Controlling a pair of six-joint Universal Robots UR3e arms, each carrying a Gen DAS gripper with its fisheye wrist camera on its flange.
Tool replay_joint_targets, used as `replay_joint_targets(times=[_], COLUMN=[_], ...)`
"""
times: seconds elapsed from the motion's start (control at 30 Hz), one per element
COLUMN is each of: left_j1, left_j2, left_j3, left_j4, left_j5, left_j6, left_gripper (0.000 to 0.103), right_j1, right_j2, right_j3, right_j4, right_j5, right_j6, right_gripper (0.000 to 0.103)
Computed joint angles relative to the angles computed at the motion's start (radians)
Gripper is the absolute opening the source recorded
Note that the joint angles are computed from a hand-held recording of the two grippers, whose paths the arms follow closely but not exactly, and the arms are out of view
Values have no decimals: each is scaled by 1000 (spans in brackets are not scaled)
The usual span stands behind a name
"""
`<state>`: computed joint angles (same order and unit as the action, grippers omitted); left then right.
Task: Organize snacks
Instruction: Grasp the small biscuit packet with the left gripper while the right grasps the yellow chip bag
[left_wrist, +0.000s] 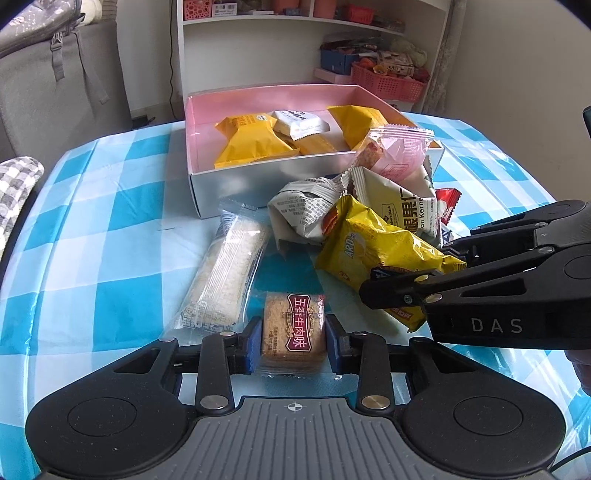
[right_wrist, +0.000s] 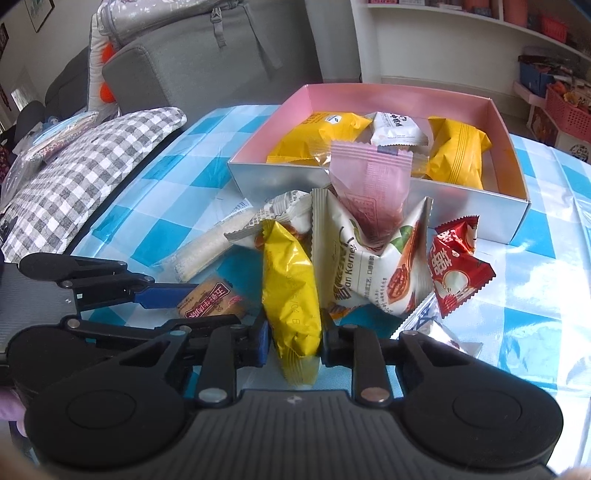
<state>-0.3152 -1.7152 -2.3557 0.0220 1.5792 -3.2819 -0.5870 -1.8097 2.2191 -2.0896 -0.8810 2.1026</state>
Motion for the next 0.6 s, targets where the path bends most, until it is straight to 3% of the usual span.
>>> replay_joint_targets(times=[0.6], left_j1=[39], left_j2=[181], left_j3=[-32], left_j4=[-97], left_j5=[-47], left_j6=[-24], left_gripper=[32], right_j1=[-112], right_j2=[-89], right_j3=[-77], right_j4=[267], right_j5=[50], right_j6=[-104], right_gripper=[21])
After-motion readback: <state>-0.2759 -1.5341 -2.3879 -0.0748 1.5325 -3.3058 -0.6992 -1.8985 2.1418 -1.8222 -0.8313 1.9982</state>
